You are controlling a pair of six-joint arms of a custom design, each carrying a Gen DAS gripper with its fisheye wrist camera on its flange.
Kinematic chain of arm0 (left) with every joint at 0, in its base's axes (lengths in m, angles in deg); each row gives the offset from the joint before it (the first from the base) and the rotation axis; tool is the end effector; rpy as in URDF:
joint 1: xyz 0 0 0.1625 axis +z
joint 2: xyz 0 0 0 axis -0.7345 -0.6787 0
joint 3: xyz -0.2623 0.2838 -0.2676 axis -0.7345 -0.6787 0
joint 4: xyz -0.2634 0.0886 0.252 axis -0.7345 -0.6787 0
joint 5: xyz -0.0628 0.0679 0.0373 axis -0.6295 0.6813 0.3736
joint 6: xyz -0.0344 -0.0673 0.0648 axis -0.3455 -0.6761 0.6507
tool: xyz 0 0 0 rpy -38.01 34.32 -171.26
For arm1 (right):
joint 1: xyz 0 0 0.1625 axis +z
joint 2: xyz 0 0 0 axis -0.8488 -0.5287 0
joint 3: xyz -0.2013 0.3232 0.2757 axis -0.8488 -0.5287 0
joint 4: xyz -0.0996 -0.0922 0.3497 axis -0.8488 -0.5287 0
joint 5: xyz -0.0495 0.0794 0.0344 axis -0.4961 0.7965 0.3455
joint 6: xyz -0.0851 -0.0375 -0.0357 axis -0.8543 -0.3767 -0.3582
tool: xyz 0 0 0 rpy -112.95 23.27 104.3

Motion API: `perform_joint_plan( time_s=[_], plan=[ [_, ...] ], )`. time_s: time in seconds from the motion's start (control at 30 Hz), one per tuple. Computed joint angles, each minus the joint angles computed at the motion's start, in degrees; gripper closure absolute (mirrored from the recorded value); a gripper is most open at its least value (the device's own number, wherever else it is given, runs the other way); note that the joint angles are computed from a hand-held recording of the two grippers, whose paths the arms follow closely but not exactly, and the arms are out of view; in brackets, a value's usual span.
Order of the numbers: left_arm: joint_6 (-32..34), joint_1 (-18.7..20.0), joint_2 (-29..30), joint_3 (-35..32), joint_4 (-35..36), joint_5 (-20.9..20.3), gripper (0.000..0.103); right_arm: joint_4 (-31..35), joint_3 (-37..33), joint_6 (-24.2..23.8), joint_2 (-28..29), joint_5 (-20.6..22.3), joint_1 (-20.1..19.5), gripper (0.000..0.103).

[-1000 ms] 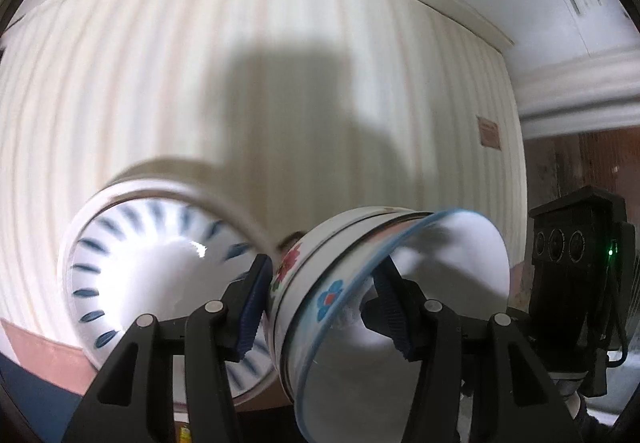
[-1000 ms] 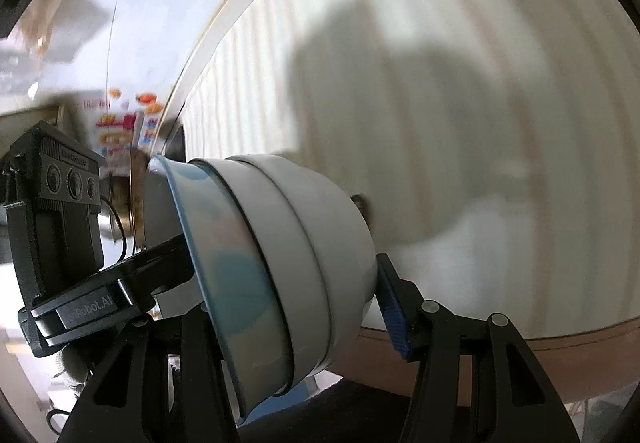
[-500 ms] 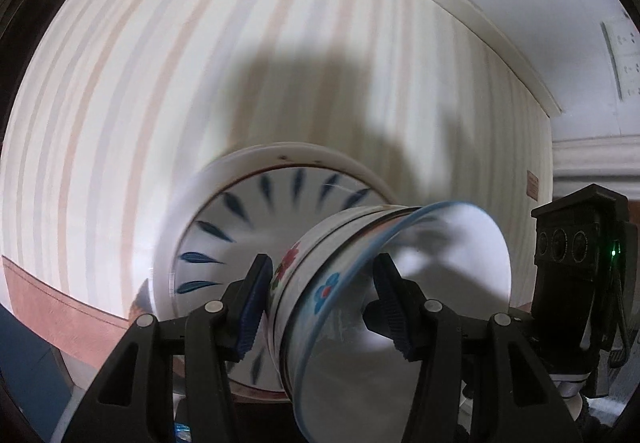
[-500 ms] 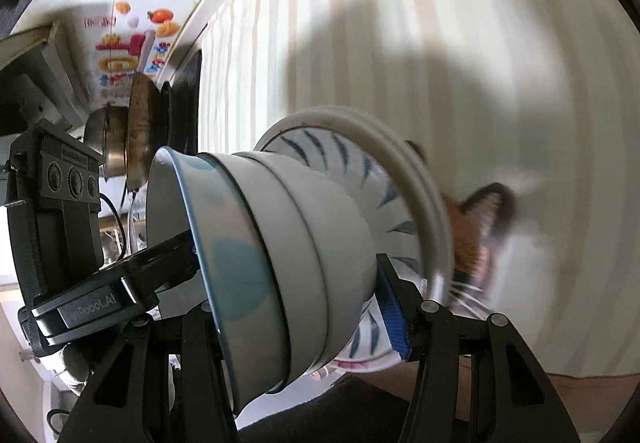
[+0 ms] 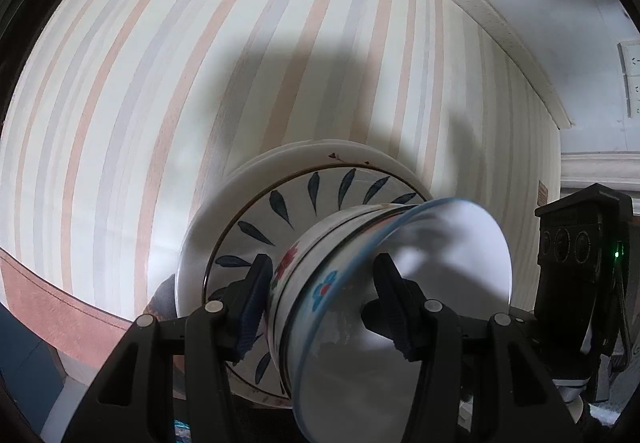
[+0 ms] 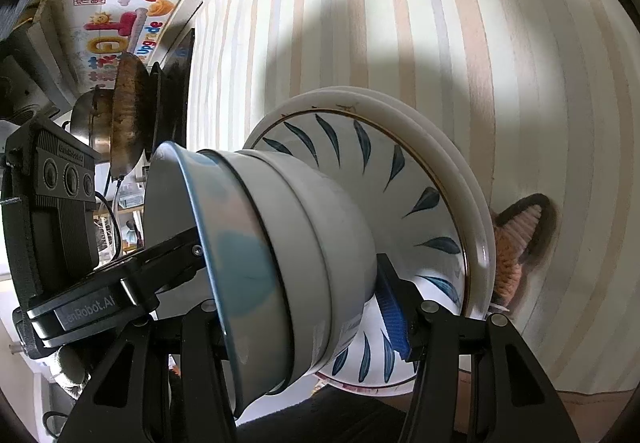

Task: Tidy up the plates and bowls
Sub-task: 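Lift the bowl stack and carry it over the plate stack, then lower the bowl stack onto the plates and open both grippers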

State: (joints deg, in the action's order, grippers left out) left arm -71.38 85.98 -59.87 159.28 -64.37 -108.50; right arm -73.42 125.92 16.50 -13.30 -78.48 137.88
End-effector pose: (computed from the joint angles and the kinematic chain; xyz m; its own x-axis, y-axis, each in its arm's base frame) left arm -0.4440 -0.5830 -0.0290 -0.8067 -0.5254 -0.2705 -0.4016 0.8232 -0.4015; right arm -0.0118 -0.7114 0.2826 -0.9481 -0.3177 0.0135 -0.2902 0.8820 0.3712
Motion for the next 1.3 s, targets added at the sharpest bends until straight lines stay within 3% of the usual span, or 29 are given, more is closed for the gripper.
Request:
perform_joint_plan(
  time_s=[0.6, 1.03, 1.17, 1.27, 1.3],
  plan=[
    [-0.18, -0.32, -0.41, 1.04, -0.19, 1.08, 0.053, -1.06, 0.25, -1.41, -0.33, -1.07, 0.10, 0.047],
    [-4.47, -3.35, -0.46, -3.25, 15.33, 6.26, 0.053, -10.75, 5.74, -6.54, -4.64, -6.55, 2.65, 0.045],
    [-5.49, -4.73, -0.67, -4.15, 18.70, 7.78, 0.052, -17.50, 9.12, -9.82, -7.36, -8.70, 3.87, 0.036],
    [-7.38, -5.85, -0.65, -5.43, 22.43, 9.63, 0.039, -21.48, 11.54, -11.71, -9.42, -9.63, 4.63, 0.024],
    [-7.92, -6.27, -0.61, -5.86, 23.74, 10.40, 0.029, -22.48, 11.97, -12.16, -9.96, -9.89, 4.84, 0.021]
  ],
)
